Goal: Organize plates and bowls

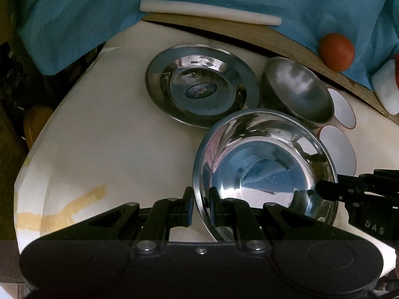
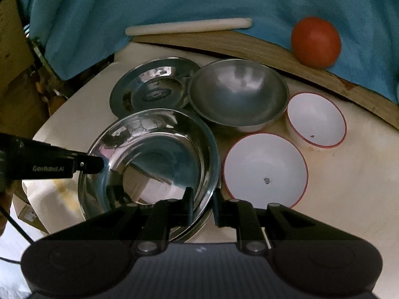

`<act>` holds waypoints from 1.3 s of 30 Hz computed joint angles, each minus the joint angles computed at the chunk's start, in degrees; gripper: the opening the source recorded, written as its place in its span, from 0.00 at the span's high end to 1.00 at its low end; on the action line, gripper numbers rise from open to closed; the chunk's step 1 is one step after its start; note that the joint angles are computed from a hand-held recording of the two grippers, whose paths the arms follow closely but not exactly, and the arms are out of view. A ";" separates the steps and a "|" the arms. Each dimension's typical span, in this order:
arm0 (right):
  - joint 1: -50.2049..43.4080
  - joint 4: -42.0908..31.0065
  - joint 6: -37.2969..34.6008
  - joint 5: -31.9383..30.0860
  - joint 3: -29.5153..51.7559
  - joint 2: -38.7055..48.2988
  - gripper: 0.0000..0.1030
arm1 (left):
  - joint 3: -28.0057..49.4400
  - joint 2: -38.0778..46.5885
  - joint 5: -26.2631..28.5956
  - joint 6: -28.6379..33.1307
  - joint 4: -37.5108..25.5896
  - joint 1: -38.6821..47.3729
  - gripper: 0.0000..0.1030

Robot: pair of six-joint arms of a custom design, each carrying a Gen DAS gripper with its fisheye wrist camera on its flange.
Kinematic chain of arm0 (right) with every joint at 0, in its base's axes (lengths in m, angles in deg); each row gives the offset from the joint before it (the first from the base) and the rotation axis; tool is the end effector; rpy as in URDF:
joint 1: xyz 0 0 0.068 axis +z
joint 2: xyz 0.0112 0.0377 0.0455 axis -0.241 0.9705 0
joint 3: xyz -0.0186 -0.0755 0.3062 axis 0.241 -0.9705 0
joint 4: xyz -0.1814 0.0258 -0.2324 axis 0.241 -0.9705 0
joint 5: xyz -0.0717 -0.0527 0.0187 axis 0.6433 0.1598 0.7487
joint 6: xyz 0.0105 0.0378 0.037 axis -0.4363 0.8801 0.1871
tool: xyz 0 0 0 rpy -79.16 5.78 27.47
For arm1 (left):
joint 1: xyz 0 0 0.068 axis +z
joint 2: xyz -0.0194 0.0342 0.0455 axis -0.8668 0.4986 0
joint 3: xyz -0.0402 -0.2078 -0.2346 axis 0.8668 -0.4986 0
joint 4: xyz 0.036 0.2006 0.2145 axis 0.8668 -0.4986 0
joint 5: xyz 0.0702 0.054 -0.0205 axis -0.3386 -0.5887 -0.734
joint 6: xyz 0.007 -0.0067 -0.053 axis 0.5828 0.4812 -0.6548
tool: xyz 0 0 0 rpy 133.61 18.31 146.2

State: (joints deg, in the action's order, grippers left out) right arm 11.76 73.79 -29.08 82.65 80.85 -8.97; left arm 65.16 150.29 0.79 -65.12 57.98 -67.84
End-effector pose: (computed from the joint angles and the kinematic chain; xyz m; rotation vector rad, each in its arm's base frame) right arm 0.2064 0.0931 0.1473 0.0754 2.5674 0.1422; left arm 0.3402 -0.0563 0.1420 0.5904 2.6917 -0.3638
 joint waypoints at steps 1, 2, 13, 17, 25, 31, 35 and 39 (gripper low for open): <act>0.42 -0.21 -0.19 0.46 0.16 0.15 0.80 | 0.05 0.01 0.02 -0.12 -0.09 -0.01 0.88; 0.90 -0.37 -0.40 0.95 0.31 0.34 0.78 | 0.08 -0.02 0.01 -0.19 -0.15 -0.03 0.88; 1.26 0.16 -0.60 0.75 -0.12 0.80 0.59 | -1.00 -0.95 0.49 -0.15 1.15 0.53 0.82; 1.31 0.28 -1.02 0.33 -0.17 0.45 0.43 | -1.40 -1.95 0.16 -0.51 1.96 0.99 0.67; 0.30 -0.65 -1.59 -1.15 -0.08 -2.38 0.13 | -0.96 -3.02 -0.57 -2.54 3.89 2.69 0.23; 0.47 -0.80 -2.05 -0.55 0.35 -3.53 0.00 | -0.45 -2.56 -0.33 -5.47 6.59 3.95 0.03; 0.67 0.07 -3.45 1.29 0.60 -3.96 0.00 | -0.22 -2.04 0.40 -7.12 8.95 4.70 0.01; -0.16 2.01 -5.37 2.15 1.40 -3.21 0.00 | 0.95 -0.51 0.08 -7.83 10.27 4.93 0.01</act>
